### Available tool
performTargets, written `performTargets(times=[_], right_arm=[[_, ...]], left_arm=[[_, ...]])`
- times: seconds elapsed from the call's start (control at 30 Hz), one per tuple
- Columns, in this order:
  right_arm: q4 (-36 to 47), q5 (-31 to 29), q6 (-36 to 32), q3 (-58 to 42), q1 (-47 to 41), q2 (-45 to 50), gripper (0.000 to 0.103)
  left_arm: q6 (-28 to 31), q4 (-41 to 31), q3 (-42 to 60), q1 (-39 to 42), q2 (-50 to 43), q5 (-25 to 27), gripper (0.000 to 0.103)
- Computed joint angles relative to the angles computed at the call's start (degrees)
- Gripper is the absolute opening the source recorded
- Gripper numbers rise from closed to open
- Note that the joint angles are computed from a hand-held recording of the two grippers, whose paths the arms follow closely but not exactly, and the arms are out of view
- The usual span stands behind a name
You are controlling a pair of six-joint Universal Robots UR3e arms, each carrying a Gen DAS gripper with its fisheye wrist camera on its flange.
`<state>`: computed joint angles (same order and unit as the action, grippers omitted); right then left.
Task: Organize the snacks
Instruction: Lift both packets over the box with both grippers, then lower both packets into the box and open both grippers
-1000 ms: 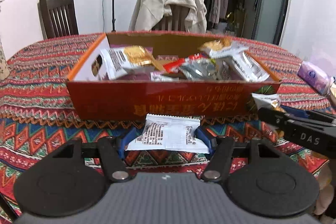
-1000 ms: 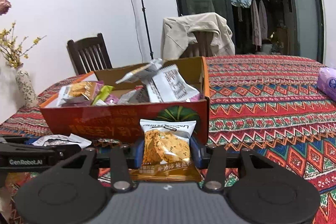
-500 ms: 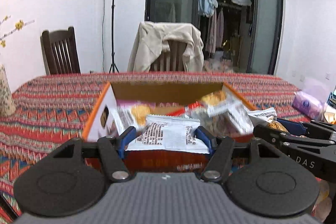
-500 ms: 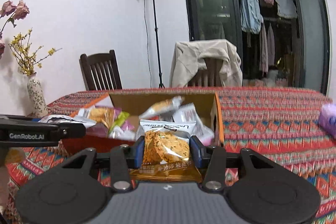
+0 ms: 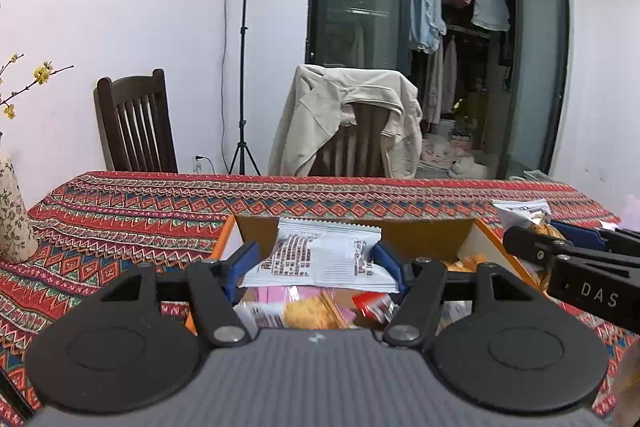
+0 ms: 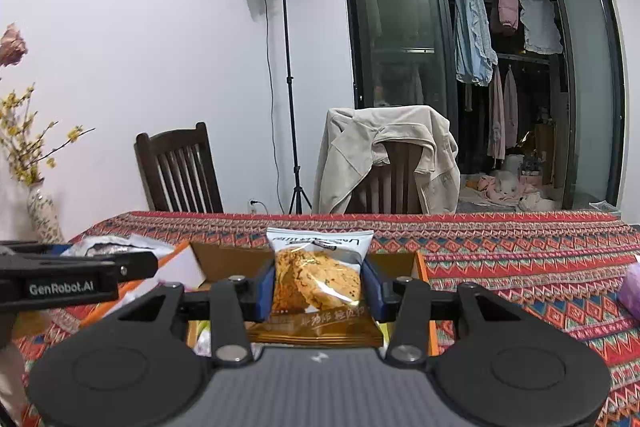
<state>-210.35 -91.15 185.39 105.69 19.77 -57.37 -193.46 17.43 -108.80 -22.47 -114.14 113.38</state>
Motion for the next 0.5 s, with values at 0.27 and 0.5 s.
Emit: performTargets(times=[0.27,0.5], right_arm=[[4.1,-3.5,0.2,-12.9,1.0,7.7,0.044],[2.5,-2.4,-0.4,-16.7,0.1,13.7,0.044]], left_arm=[[-0.7,3.8,4.9,3.8,-6.1,-0.8,0.065],[0.1,8.4,6.8,5.2,-12.0,-1.5,0.065]])
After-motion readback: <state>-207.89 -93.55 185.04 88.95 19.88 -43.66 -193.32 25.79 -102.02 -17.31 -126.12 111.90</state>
